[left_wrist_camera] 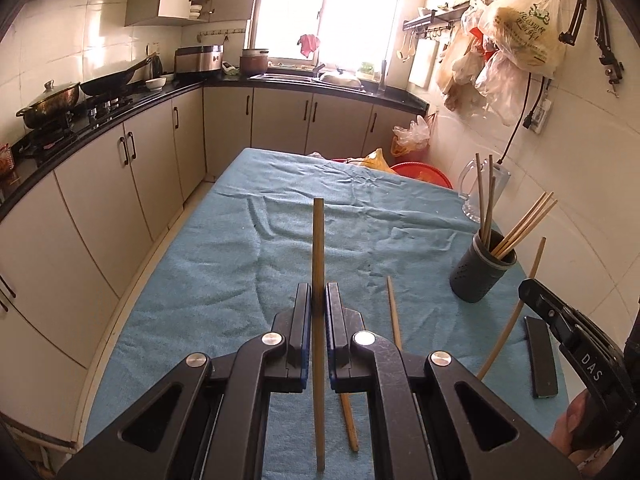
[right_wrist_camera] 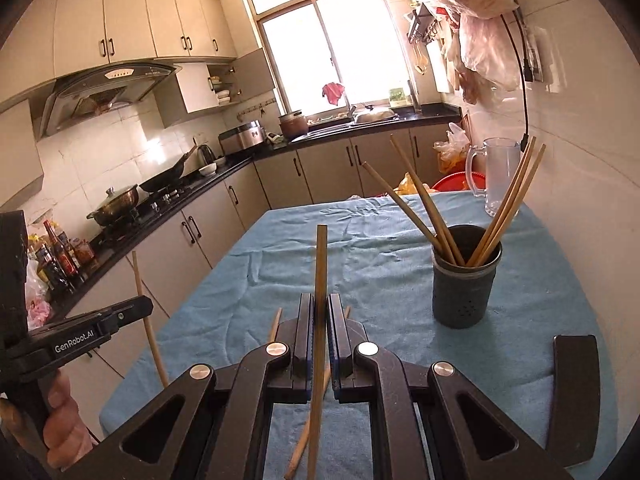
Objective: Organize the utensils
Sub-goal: 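Lift the held chopstick upright with the right tool while the left tool lifts its own, then carry both upright chopsticks toward the grey holder cup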
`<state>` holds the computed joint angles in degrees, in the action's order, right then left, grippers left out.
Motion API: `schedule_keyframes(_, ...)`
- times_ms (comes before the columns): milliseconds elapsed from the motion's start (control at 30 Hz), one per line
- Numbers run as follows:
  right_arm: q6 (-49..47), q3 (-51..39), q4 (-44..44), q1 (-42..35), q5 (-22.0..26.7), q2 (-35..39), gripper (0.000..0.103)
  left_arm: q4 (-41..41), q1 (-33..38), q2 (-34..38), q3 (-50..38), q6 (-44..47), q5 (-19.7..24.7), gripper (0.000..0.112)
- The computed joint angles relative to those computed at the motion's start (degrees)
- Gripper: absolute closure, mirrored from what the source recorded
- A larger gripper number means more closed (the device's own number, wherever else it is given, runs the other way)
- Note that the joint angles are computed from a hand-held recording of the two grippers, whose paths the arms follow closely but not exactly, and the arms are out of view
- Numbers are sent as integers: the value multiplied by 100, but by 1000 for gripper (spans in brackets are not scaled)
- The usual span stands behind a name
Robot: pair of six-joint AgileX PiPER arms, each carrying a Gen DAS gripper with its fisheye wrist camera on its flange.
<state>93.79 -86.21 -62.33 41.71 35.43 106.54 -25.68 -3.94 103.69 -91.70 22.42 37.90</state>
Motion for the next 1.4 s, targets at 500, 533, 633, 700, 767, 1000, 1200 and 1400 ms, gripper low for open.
schedule_keyframes(500, 445, 287, -347, 27, 83, -289, 96, 0, -70, -166, 35, -32, 24, 106)
schedule_keyframes(533, 475, 313, -368, 21, 75, -310, 96, 6, -75, -166, 38, -37, 11, 106)
schedule_keyframes(633, 536, 385, -411, -2, 60, -367, 96, 0, -89, -174, 23, -48, 30, 106)
schedule_keyframes(700, 571, 411, -433, -10, 49, -386, 96, 39, -110, -190, 16, -91, 30, 106)
schedule_keyframes(767, 621, 442, -467, -3, 75, -423, 96, 60, -128, -206, 4, -115, 42, 106)
schedule_keyframes(1000, 789, 590, -555, -40, 43, -545, 96, 84, -156, -211, -83, -149, 87, 106)
schedule_keyframes(1200, 987, 748, -670, -78, 67, -679, 96, 98, -191, -203, -158, -170, 107, 106)
schedule_keyframes(1400, 1256, 956, -817, -115, 92, -843, 96, 85, -247, -203, -239, -167, 151, 106)
